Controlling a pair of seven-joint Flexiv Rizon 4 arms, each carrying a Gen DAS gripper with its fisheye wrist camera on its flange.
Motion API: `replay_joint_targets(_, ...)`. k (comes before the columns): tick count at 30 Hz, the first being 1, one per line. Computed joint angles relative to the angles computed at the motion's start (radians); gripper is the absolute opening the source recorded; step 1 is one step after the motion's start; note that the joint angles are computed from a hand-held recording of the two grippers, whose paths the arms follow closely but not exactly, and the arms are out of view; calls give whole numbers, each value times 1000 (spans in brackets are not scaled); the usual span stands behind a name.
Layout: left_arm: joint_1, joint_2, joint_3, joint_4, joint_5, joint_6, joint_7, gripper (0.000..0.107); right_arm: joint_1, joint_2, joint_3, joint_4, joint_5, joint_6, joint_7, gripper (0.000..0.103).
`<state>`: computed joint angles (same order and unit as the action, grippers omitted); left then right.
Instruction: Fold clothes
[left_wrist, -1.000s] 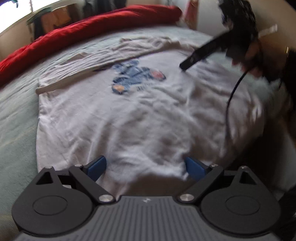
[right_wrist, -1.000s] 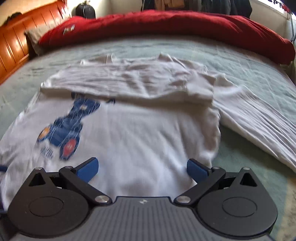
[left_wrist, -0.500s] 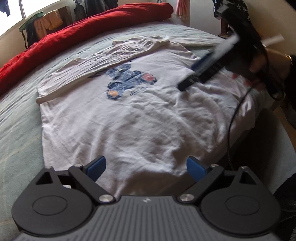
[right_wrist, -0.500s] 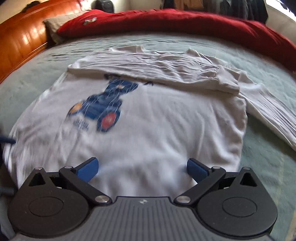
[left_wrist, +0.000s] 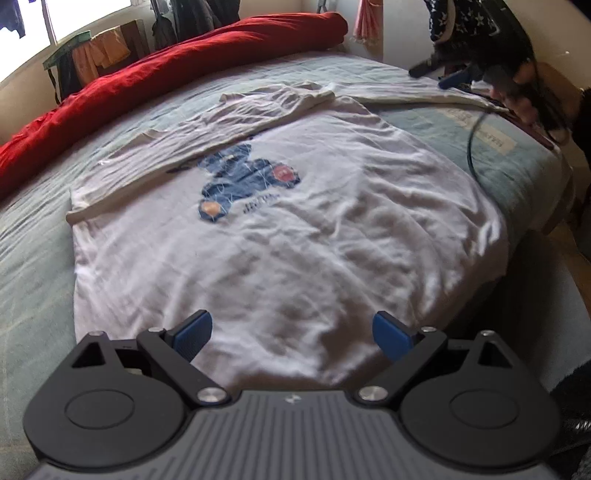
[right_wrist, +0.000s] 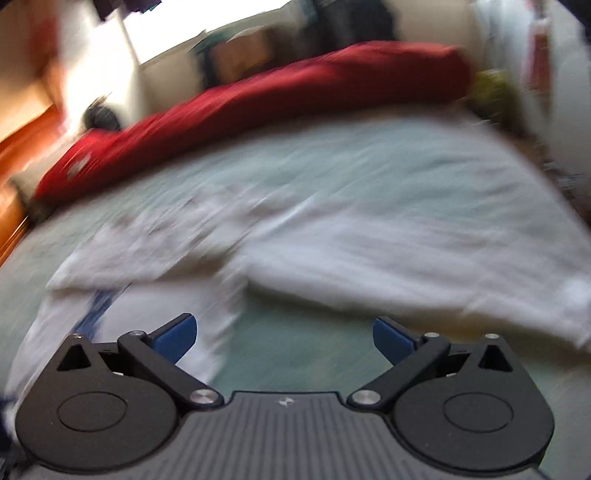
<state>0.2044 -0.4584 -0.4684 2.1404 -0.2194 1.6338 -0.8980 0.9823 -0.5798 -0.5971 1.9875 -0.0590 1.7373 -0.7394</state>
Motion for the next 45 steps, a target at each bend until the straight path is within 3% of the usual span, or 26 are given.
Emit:
replay_joint_targets(1,-6,-3,3,-8,-4,-6,-5,94,-8,-15,-27,-5,16,13,-1,103)
replay_joint_targets(3,-23,-11,17,-22,-7,-17,-8,94,-78,-42,-6,-27,35,35,11,103)
replay_joint_targets(8,-107,-27,98,-70,-26,-68,-23,94,-302,-75,207,-69,63,84,-23,103)
replay_joint_targets(10,-131,-34,122,-88,-34,-83,-23,94,-347,-67,271,-49,70,82,-30,103)
replay_joint_targets(14,-172,-51,163,-124,-44,-108,-17,94,-306,-33,264,45,106,148,-105,103)
replay_joint_targets(17,-201,-63,191,-149,-43,-116,-13,94,-255,22,216,72,117,71,-132,103)
replay_joint_targets(21,-194,-76,173,-163,-56,-105,1,94,-222,-7,143,24,135,92,-127,103)
replay_joint_targets(26,-220,-81,203,-180,-59,-115,-16,94,-356,-96,222,-122,78,-40,-53,103)
replay_joint_targets(30,-237,-83,230,-195,-56,-122,-35,94,-335,-148,134,-140,25,-42,-23,103)
replay_joint_targets(37,-224,-96,213,-204,-58,-116,-31,94,-344,-109,104,-109,-14,-75,84,103)
replay_joint_targets(40,-214,-98,197,-204,-59,-113,-21,94,-391,-54,194,-59,-17,21,66,103)
replay_joint_targets(43,-214,-100,194,-205,-60,-115,-19,94,-439,-19,273,-48,-41,-30,29,103)
replay_joint_targets(45,-220,-101,199,-208,-60,-116,-22,94,-432,-26,248,-47,-61,-85,40,103)
